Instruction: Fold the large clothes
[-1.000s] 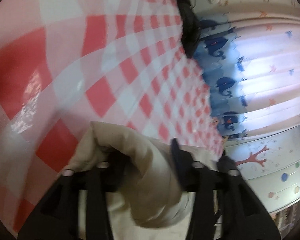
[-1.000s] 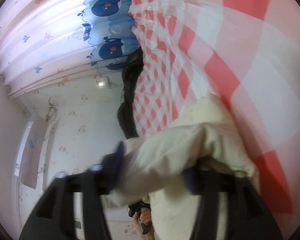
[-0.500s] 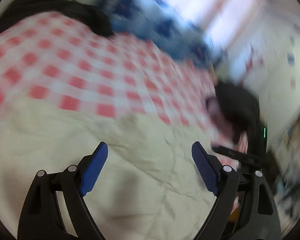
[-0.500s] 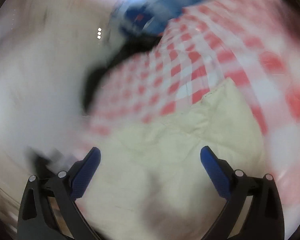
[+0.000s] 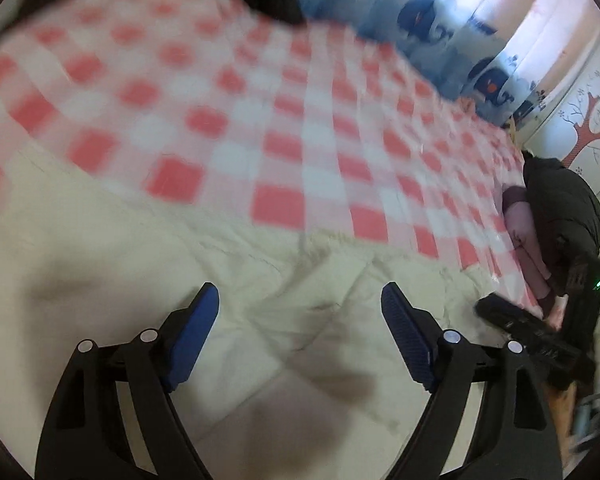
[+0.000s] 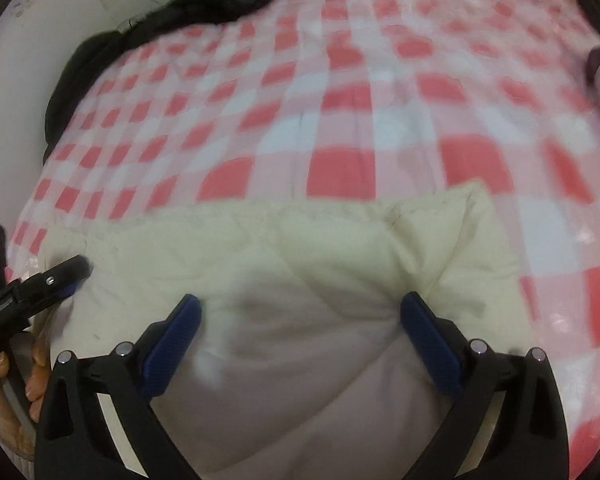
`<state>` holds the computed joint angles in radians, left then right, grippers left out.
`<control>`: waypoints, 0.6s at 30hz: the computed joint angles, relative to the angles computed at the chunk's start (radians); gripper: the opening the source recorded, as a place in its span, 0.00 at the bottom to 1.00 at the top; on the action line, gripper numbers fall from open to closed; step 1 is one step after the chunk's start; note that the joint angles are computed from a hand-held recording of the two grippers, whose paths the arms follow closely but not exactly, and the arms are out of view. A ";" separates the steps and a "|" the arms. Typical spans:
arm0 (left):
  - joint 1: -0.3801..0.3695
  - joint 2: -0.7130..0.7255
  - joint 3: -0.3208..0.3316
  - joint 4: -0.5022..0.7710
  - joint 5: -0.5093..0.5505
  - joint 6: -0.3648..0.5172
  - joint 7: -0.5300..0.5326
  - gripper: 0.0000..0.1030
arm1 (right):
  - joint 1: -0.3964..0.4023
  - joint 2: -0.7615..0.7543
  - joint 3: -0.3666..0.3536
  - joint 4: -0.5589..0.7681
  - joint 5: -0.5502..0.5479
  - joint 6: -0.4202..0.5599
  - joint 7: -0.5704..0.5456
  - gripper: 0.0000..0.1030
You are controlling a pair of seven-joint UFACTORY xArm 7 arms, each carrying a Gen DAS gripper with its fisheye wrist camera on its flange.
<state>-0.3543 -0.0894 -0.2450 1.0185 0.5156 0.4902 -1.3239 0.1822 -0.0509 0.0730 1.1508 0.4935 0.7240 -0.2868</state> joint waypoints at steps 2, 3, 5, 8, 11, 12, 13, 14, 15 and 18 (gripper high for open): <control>0.008 -0.052 -0.027 -0.004 0.102 0.115 -0.069 0.80 | 0.015 -0.012 0.008 0.012 0.050 -0.031 -0.059 0.93; 0.014 -0.066 -0.041 -0.003 0.142 0.172 -0.098 0.81 | 0.022 -0.001 0.013 0.026 0.045 -0.036 -0.058 0.93; 0.021 -0.068 -0.049 -0.011 0.167 0.252 -0.126 0.82 | 0.036 0.069 0.031 0.083 -0.014 -0.018 -0.022 0.93; 0.029 -0.066 -0.028 -0.067 0.155 0.196 -0.160 0.82 | 0.045 0.229 0.053 0.184 -0.189 0.063 0.107 0.95; 0.017 -0.051 -0.038 -0.045 0.170 0.248 -0.147 0.82 | 0.037 0.254 0.052 0.220 -0.190 0.080 0.134 0.94; 0.009 -0.064 -0.040 -0.042 0.160 0.265 -0.135 0.82 | 0.033 0.249 0.052 0.233 -0.198 0.107 0.138 0.93; 0.004 -0.086 -0.051 -0.044 0.187 0.283 -0.146 0.82 | 0.032 0.235 0.052 0.227 -0.208 0.106 0.142 0.93; 0.003 -0.098 -0.066 -0.043 0.225 0.299 -0.167 0.82 | 0.030 0.198 0.052 0.204 -0.213 0.086 0.142 0.93; 0.003 -0.094 -0.079 -0.033 0.252 0.317 -0.181 0.83 | 0.026 0.174 0.053 0.185 -0.196 0.065 0.130 0.93; -0.006 -0.087 -0.087 -0.034 0.281 0.337 -0.214 0.84 | 0.024 0.143 0.063 0.171 -0.118 0.022 0.075 0.93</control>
